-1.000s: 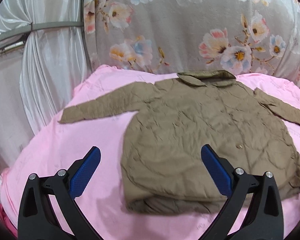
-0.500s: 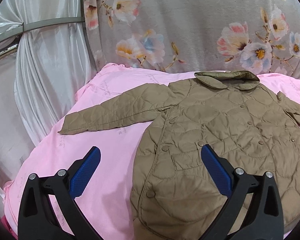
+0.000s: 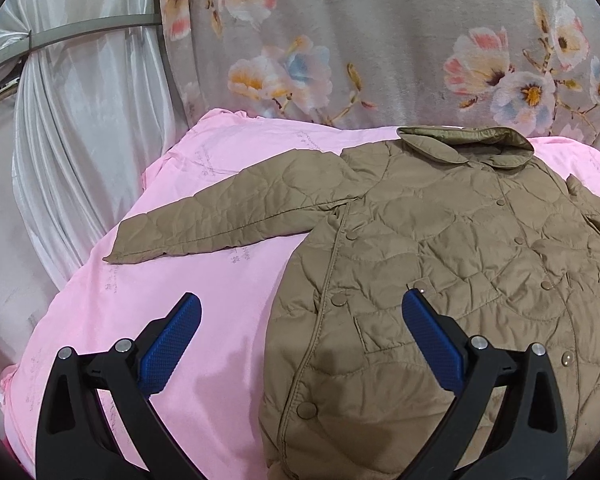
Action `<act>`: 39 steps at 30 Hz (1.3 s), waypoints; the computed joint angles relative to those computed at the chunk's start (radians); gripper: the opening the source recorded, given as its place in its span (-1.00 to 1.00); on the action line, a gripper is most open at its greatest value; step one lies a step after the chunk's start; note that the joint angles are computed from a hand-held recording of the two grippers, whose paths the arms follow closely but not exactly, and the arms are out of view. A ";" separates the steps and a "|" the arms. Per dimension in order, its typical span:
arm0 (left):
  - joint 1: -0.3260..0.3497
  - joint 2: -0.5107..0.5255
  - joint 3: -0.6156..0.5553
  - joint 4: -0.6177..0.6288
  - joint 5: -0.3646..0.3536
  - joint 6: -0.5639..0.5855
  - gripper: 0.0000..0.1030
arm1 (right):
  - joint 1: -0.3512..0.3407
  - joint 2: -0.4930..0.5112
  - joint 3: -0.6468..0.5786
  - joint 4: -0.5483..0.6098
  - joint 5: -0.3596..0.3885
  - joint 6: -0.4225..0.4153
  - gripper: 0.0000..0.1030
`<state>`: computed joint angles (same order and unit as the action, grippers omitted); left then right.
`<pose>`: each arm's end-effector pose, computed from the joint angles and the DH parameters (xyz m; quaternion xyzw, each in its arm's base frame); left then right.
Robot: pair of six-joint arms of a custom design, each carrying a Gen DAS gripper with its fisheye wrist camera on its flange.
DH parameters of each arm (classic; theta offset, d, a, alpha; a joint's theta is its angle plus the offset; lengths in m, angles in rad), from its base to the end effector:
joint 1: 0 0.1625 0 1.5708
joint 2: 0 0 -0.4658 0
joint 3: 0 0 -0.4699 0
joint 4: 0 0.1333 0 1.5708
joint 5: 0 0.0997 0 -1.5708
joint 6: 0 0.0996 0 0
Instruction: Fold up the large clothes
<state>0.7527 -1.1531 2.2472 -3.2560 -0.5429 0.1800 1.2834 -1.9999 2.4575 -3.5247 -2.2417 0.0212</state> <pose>-0.2272 -0.5123 0.1836 0.2730 0.8000 -0.3884 0.3670 -0.0203 -0.3204 0.4721 -0.3277 -0.6495 0.6047 0.3244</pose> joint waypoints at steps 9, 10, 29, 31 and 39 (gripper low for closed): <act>0.010 -0.003 -0.025 0.003 -0.027 0.015 0.91 | 0.541 0.455 -0.294 -0.184 -0.087 -0.392 -0.91; 0.013 -0.005 -0.028 0.008 -0.032 0.014 0.91 | 0.568 0.503 -0.322 -0.159 -0.064 -0.395 -0.91; 0.113 0.007 -0.132 0.127 -0.211 -0.008 0.91 | 0.584 0.922 -0.467 0.088 0.201 -0.365 -0.13; 0.125 0.009 -0.155 0.173 -0.271 -0.033 0.91 | 0.581 0.899 -0.441 0.027 0.210 -0.377 -0.08; 0.192 0.121 -0.352 0.458 -0.494 -0.206 0.91 | 0.456 0.727 -0.303 -0.026 0.130 -0.204 -0.02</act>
